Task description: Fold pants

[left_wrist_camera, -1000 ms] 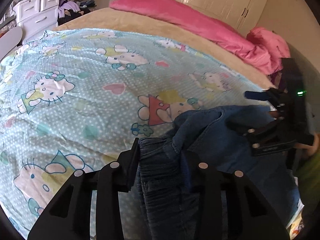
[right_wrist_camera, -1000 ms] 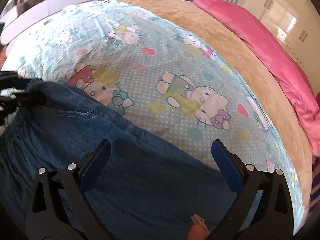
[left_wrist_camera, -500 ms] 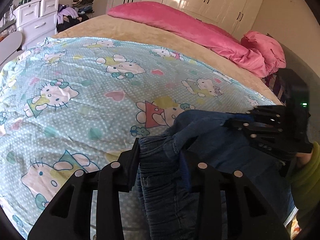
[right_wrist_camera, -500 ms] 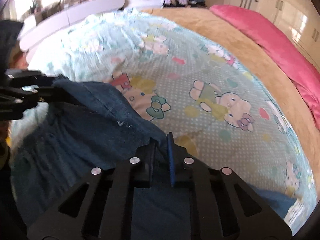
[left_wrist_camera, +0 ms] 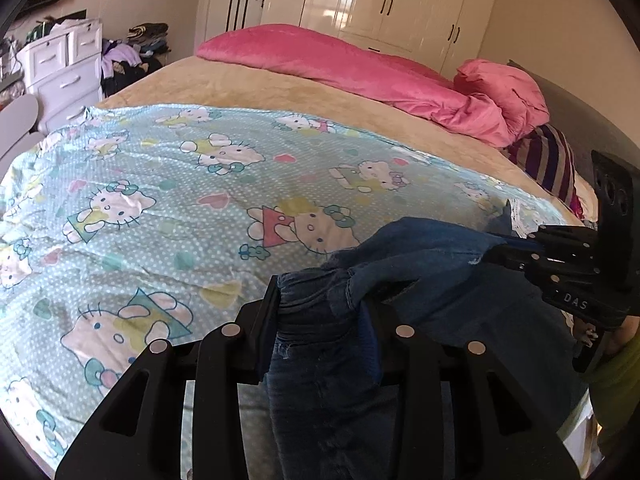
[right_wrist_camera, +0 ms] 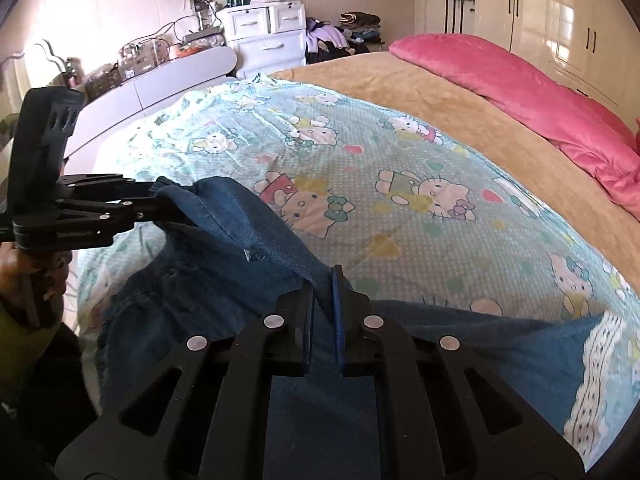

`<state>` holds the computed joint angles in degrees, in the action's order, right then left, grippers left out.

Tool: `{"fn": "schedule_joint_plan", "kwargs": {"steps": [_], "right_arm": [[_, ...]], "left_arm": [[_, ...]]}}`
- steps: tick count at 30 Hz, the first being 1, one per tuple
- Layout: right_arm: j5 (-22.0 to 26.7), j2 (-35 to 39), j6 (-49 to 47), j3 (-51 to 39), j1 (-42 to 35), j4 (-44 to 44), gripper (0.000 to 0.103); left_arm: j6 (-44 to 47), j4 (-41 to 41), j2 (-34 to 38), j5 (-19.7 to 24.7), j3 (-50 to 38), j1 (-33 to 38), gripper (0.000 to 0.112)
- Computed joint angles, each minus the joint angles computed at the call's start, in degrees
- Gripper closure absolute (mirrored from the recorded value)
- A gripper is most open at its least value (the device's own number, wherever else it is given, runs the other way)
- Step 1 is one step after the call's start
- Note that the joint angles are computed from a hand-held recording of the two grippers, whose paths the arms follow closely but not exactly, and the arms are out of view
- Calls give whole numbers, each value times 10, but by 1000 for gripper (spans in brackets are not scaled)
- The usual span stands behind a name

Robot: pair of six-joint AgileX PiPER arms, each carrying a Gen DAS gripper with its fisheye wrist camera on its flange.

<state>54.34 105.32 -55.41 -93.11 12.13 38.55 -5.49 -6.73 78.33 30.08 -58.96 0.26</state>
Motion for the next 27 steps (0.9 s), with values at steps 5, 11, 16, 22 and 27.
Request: {"fn": "schedule_joint_plan", "kwargs": {"steps": [5,11,16,22,27], "right_arm": [[7,-53,-28,63,-19,24,99],[10,-130,-70,159,-40,53,99],[31,-188,-98,230,-58,61,99],[53,-249,-124,312,-76,56,99],[66,-292,-140,370,-71,54,99]], "left_arm": [[-66,51,-49,2,35,-35,78],[-144,113,-108,20,78,-79,78],[-189,152,-153,47,110,-119,78],[-237,195,-201,84,140,-171,78],[-277,225,-230,116,165,-205,77]]}}
